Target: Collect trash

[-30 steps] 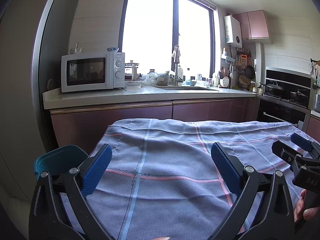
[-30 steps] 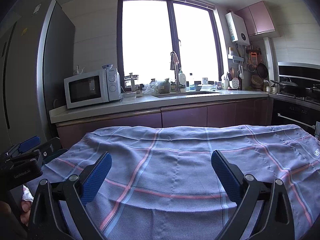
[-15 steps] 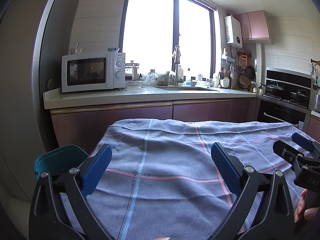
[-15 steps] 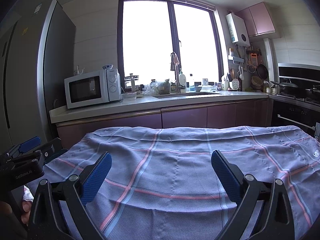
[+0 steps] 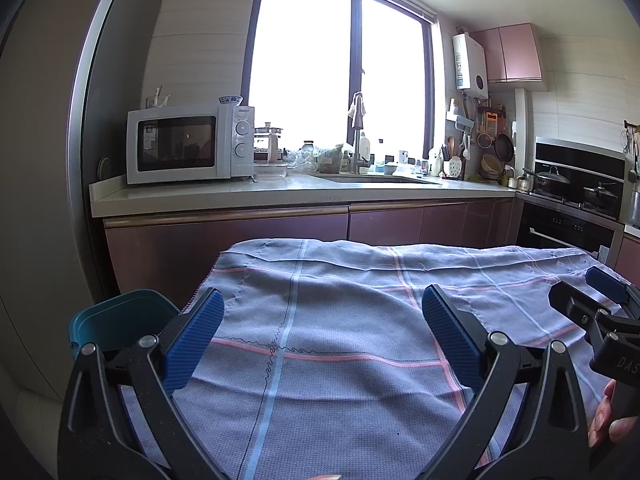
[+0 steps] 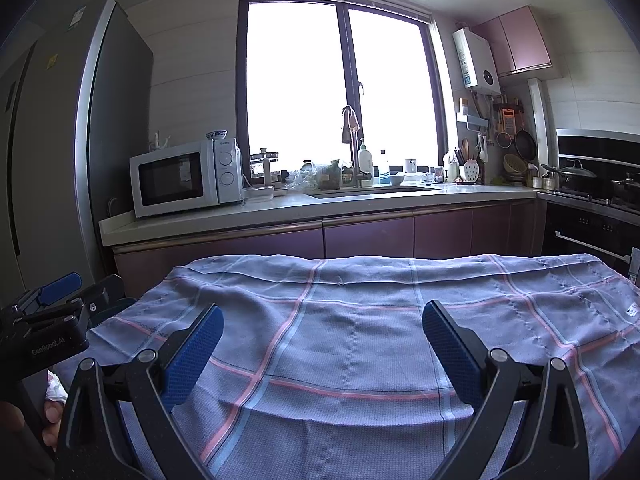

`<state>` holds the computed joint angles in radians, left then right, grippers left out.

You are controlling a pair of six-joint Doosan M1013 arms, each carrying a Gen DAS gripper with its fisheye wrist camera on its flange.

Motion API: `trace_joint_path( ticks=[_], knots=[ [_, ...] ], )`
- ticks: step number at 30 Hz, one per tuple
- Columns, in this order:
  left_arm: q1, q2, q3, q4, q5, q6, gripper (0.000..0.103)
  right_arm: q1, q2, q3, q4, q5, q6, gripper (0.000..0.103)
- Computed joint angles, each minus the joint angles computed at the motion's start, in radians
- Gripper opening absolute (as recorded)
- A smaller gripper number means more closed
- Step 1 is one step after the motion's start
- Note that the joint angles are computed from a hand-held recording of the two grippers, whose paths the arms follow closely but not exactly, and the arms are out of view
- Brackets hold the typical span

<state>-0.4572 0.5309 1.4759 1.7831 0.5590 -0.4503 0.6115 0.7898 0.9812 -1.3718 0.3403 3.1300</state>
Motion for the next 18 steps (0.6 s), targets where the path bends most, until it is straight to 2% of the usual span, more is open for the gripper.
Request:
trace_joint_path(
  ticks=[18],
  knots=[
    [0.001, -0.002, 0.002, 0.002, 0.001, -0.001, 0.097, -0.001, 0.003, -0.009, 0.010, 0.001, -0.016, 0.096]
  ],
)
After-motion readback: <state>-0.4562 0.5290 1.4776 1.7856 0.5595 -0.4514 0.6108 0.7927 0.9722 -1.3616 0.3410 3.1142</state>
